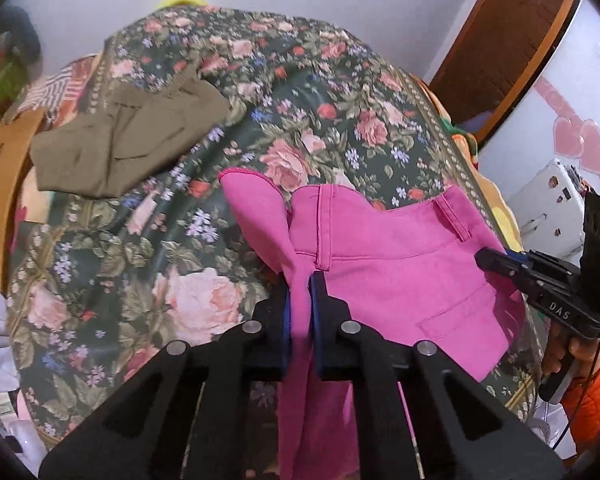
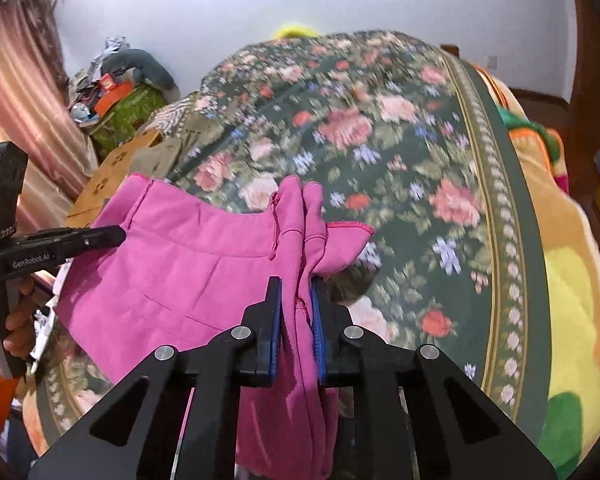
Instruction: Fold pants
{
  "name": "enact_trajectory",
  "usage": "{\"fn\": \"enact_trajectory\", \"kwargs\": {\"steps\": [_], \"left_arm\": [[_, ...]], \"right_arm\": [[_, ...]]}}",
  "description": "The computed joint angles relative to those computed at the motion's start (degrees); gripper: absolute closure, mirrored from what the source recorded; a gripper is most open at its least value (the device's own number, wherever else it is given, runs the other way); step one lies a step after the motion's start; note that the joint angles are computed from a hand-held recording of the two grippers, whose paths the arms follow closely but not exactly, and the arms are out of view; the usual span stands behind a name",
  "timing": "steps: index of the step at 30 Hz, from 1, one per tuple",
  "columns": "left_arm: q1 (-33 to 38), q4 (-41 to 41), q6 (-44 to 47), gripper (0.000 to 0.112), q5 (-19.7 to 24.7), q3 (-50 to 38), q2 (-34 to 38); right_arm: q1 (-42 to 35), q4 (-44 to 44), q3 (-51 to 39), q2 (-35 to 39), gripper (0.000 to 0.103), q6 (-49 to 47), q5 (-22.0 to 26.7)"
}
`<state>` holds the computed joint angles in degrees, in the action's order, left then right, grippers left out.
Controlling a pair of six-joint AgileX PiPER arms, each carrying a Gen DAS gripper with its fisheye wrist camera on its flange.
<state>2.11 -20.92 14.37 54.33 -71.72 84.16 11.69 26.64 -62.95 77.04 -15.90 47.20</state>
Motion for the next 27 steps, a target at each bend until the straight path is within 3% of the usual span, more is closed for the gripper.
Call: {"fn": "enact_trajectory", "kwargs": {"steps": [8,13,21,27], "left_arm": [[4.8,1.3,2.0,0.104,-0.3,-1.7,-5.2],[11.0,-1.0,5.4,0.104,1.0,-6.3,-4.1],[18.7,-3.1,9.7,0.104,0.4,-15.3,3.9],[20.6,-1.2,8.8,0.104,-0.3,-24.9,14.3]], "right_arm": [[7.6,-6.0,-9.6,2.2,0.092,5.7,-0.7],[12.3,-9.6,-17.6,7.5,0.092,9.3,-1.7],[17.4,-13.2,-34.4,20.9,0.092,11.8,-1.0],[19.2,-14.7,-52.4,34.6,0.092,13.7,3.4]]}}
